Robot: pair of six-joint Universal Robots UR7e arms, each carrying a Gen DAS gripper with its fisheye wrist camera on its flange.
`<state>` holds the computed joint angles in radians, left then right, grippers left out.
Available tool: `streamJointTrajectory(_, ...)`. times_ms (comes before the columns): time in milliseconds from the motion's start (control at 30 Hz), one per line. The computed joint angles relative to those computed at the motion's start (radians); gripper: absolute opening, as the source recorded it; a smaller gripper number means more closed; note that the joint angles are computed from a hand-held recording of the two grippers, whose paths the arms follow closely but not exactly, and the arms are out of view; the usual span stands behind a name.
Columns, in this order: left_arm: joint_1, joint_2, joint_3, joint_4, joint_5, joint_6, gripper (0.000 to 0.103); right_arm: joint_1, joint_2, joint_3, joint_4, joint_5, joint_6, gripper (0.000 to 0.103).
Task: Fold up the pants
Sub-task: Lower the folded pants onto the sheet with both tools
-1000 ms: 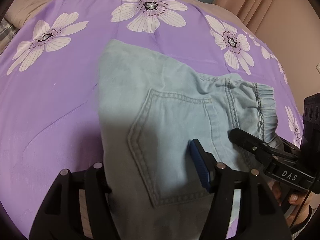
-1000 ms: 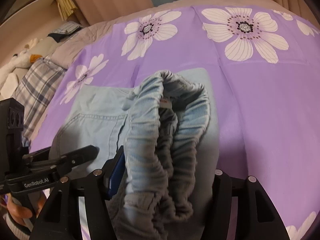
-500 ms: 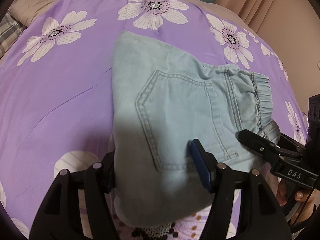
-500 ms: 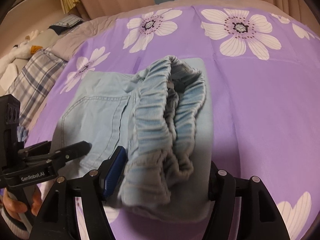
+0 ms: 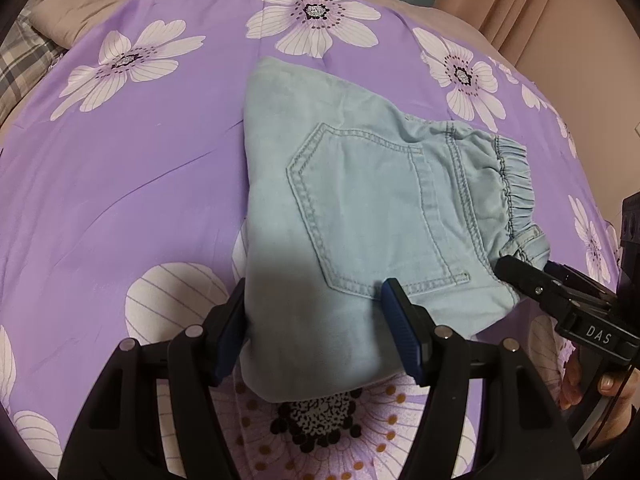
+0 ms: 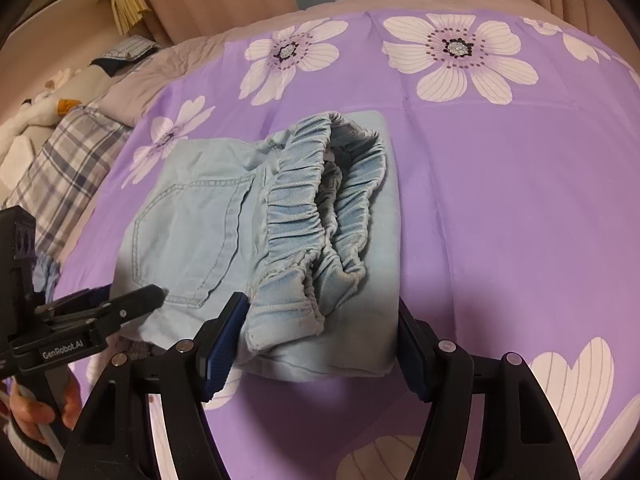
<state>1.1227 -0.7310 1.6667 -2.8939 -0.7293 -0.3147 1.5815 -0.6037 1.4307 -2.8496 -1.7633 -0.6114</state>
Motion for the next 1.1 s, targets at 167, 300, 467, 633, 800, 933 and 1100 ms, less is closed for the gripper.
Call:
streamJointTrajectory(167,0.008,0.007,-0.009,0.009,-0.006,-0.004,0.066,-0.003,0.009,0.006,-0.025,-0.006,-0.005,0.069)
streamJointTrajectory(300,0.008,-0.005,0.001,0.009,-0.024,-0.018,0.066,-0.005,0.005,0.009,-0.016,0.001,0.004,0.069)
streamJointTrajectory(467,0.008,-0.014,0.022,-0.004,-0.034,-0.022,0.067,-0.002,-0.007,0.018,-0.006,-0.005,0.011,0.069)
streamJointTrajectory(633,0.007,0.002,0.005,0.003,-0.018,-0.019,0.066,-0.004,0.001,0.015,-0.014,-0.011,0.007,0.069)
streamJointTrajectory(800,0.01,0.0,0.009,-0.009,-0.026,-0.015,0.067,-0.004,0.003,0.016,-0.02,-0.011,0.0,0.07)
streamJointTrajectory(933,0.01,0.0,0.011,-0.01,-0.025,-0.014,0.067,-0.004,0.002,0.021,-0.029,-0.01,0.003,0.07)
streamJointTrajectory(1100,0.01,0.0,0.01,-0.008,-0.024,-0.014,0.067,-0.005,0.003,0.02,-0.03,-0.009,0.0,0.07)
